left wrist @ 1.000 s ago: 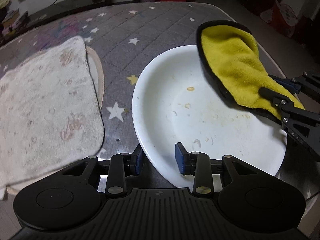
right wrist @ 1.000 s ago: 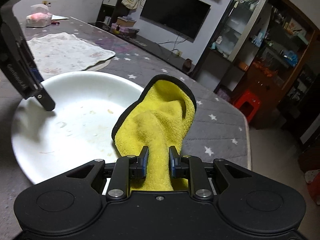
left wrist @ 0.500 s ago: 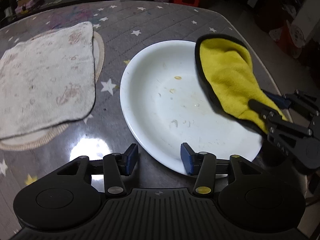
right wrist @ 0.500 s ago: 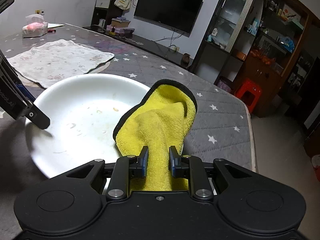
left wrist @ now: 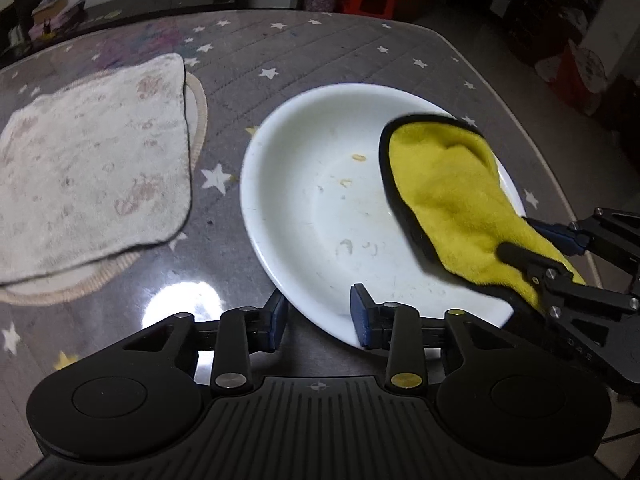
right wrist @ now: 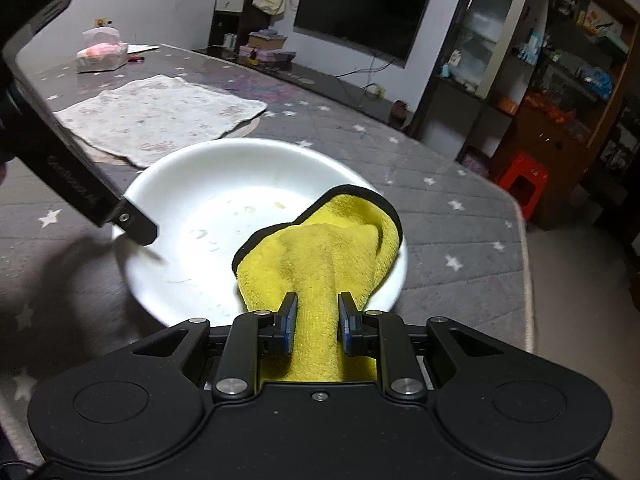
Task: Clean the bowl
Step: 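Sweep the cloth over the residue spots with the right gripper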
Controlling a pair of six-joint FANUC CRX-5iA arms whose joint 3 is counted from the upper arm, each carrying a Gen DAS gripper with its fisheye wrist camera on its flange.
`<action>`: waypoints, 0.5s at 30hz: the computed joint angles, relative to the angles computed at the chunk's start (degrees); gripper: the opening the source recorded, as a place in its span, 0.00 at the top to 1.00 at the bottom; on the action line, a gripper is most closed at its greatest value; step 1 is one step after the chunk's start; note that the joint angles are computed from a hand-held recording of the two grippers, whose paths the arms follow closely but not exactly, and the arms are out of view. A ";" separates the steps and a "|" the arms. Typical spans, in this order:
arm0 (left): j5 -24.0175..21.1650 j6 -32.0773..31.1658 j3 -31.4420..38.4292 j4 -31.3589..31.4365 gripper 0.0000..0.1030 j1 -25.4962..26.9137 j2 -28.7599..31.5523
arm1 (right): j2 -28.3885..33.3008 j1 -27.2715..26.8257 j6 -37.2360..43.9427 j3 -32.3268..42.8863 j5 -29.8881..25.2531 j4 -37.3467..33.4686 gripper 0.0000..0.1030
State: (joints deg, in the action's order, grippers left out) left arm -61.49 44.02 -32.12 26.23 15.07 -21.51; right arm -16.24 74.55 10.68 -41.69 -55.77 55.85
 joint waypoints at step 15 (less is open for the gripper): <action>3.10 -5.26 4.22 -3.28 0.68 -3.09 4.98 | 3.45 -3.64 1.51 0.35 1.42 2.28 0.79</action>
State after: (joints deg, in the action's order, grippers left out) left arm -58.39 38.75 -27.89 22.95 11.98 -16.53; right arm -12.79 70.92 12.19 -41.34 -54.35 58.13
